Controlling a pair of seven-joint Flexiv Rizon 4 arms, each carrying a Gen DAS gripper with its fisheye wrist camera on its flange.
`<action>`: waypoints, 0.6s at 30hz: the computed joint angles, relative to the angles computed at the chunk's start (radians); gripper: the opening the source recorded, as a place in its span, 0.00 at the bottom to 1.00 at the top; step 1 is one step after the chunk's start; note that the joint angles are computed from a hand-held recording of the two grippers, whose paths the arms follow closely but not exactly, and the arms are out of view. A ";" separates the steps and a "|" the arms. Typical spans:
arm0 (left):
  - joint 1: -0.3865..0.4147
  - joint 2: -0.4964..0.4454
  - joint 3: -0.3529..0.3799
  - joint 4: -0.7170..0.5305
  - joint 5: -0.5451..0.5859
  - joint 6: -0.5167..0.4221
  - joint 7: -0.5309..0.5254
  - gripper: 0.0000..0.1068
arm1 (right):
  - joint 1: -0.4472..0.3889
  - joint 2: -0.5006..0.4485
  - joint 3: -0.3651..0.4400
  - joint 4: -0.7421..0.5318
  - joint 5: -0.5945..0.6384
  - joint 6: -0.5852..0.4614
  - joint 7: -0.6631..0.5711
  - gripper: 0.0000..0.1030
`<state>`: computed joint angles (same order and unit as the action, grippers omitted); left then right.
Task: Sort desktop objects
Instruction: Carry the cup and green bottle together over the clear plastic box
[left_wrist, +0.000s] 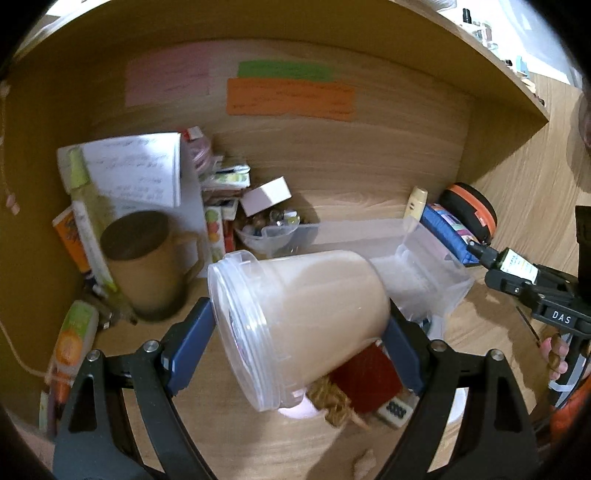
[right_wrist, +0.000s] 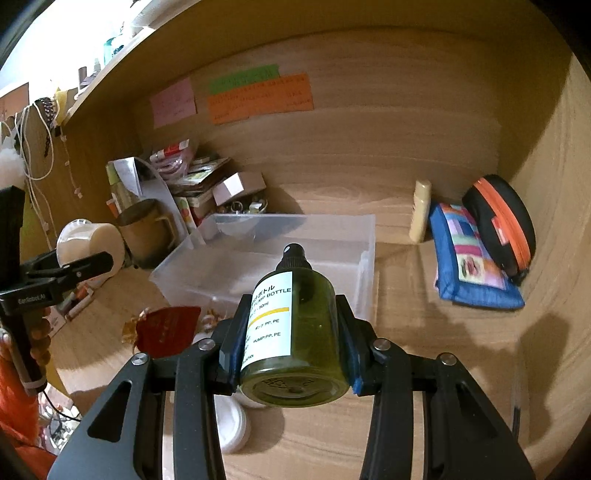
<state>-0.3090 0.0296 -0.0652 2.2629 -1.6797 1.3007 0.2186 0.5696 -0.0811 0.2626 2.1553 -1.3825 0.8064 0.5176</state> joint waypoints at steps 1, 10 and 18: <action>0.002 -0.011 -0.002 -0.012 0.011 -0.002 -0.005 0.81 | -0.003 -0.003 -0.004 -0.004 -0.002 0.003 -0.005 0.37; 0.031 -0.104 -0.011 -0.107 0.172 -0.049 -0.118 0.81 | -0.039 -0.054 -0.049 -0.068 -0.022 0.070 -0.058 0.37; 0.060 -0.188 -0.040 -0.183 0.314 -0.081 -0.213 0.81 | -0.077 -0.095 -0.086 -0.108 0.011 0.138 -0.146 0.37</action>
<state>-0.2486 -0.1582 -0.1057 2.0795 -1.3655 1.2193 0.0051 0.4925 -0.1766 0.1769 2.0469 -1.3715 0.9446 0.3716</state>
